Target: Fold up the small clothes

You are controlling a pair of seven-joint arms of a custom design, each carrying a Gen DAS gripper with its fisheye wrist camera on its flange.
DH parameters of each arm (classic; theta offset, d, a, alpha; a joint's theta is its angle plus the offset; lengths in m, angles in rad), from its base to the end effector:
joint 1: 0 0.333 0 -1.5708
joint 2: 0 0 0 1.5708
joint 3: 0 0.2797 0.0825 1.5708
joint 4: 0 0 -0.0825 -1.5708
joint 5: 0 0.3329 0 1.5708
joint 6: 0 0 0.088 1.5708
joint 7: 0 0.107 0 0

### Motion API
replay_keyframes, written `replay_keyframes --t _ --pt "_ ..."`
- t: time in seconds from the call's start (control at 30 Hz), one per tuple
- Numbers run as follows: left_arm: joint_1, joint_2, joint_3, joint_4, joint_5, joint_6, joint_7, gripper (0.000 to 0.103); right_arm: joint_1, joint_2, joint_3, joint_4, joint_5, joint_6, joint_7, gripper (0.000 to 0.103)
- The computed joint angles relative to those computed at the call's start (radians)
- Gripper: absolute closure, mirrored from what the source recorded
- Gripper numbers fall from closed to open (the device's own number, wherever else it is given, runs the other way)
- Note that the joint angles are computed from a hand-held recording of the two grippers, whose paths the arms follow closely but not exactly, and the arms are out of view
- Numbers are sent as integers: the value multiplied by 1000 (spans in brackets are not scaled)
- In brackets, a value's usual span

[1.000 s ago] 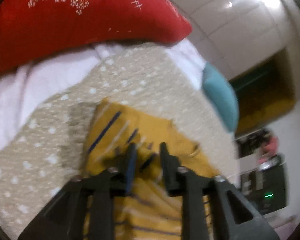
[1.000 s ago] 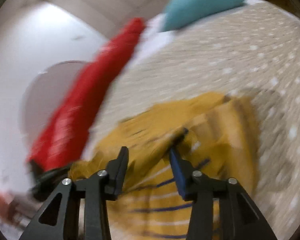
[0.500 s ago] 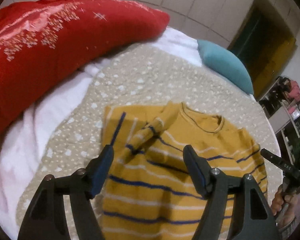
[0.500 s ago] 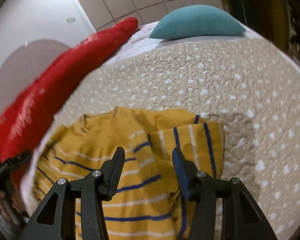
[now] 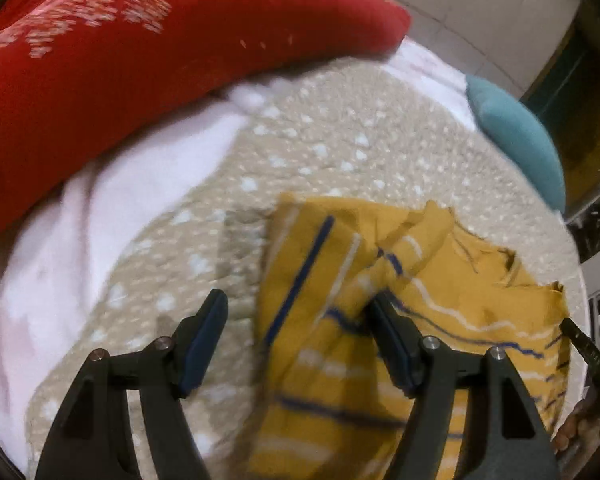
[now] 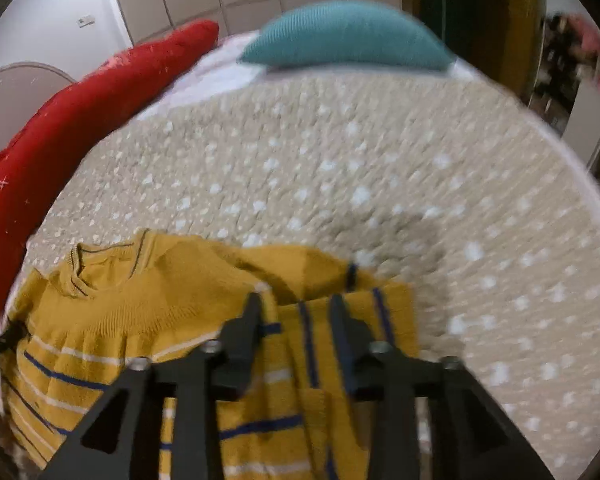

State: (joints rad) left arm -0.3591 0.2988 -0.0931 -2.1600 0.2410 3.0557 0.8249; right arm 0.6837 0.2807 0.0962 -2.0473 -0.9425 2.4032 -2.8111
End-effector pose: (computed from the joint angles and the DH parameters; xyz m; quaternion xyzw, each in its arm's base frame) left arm 0.5023 -0.2623 0.3305 -0.6995 0.6506 -0.2828 0.0866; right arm 0.3983 0.3839 0.3127 -0.5130 0.8009 -0.2405 0.1936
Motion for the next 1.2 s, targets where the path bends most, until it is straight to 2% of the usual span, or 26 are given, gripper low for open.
replay_keyframes --t 0.07,0.1,0.17,0.23,0.27,0.3,0.33,0.37,0.43,0.5,0.57,0.67,0.77,0.83,0.9,0.97,1.0,1.1,1.2 --pt "-19 -70 32 -86 32 49 -27 32 15 -49 13 -35 -19 -11 -2 56" --pt "-10 -104 28 -133 38 78 -20 32 17 -70 23 -55 -23 -9 -1 56" --pt "-11 -152 30 -196 65 104 -9 31 18 -119 47 -117 -33 23 20 53" --pt "-52 -190 70 -252 157 133 -32 30 17 -156 67 -173 -49 61 64 52" --pt "-94 -203 117 -274 246 150 -72 29 20 -177 79 -210 -73 88 111 52" --pt "-157 -210 186 -283 391 152 -156 28 21 -188 90 -232 -91 103 145 52" --pt "-192 -208 220 -274 497 136 -229 28 23 -195 100 -248 -113 118 182 52" --pt "-234 -203 242 -255 624 65 -308 28 27 -201 110 -270 -149 143 234 52" --pt "-259 -181 220 -213 709 -87 -371 28 27 -189 124 -289 -161 181 270 52" --pt "-257 -165 211 -194 806 -138 -441 27 27 -170 131 -298 -105 177 239 52" --pt "-254 -188 194 -184 872 -218 -502 29 33 -166 134 -310 -27 124 184 53" --pt "-244 -240 154 -182 946 -358 -562 43 37 -219 135 -352 -6 78 213 53" --pt "-204 -288 125 -198 960 -420 -581 44 40 -247 160 -354 9 25 202 52" --pt "-165 -327 117 -230 947 -409 -602 44 55 -234 181 -314 35 -54 166 52" --pt "-122 -375 117 -286 905 -323 -604 43 79 -217 197 -275 57 -149 141 50" --pt "-92 -427 101 -340 925 -260 -626 42 90 -230 197 -278 34 -161 158 50" --pt "-81 -450 84 -360 959 -239 -651 37 92 -232 197 -276 16 -157 172 50" --pt "-61 -465 7 -364 1059 -214 -751 31 79 -220 179 -251 -108 -65 224 50" --pt "-54 -445 -63 -344 1104 -158 -809 31 34 -138 129 -189 -252 141 281 50"
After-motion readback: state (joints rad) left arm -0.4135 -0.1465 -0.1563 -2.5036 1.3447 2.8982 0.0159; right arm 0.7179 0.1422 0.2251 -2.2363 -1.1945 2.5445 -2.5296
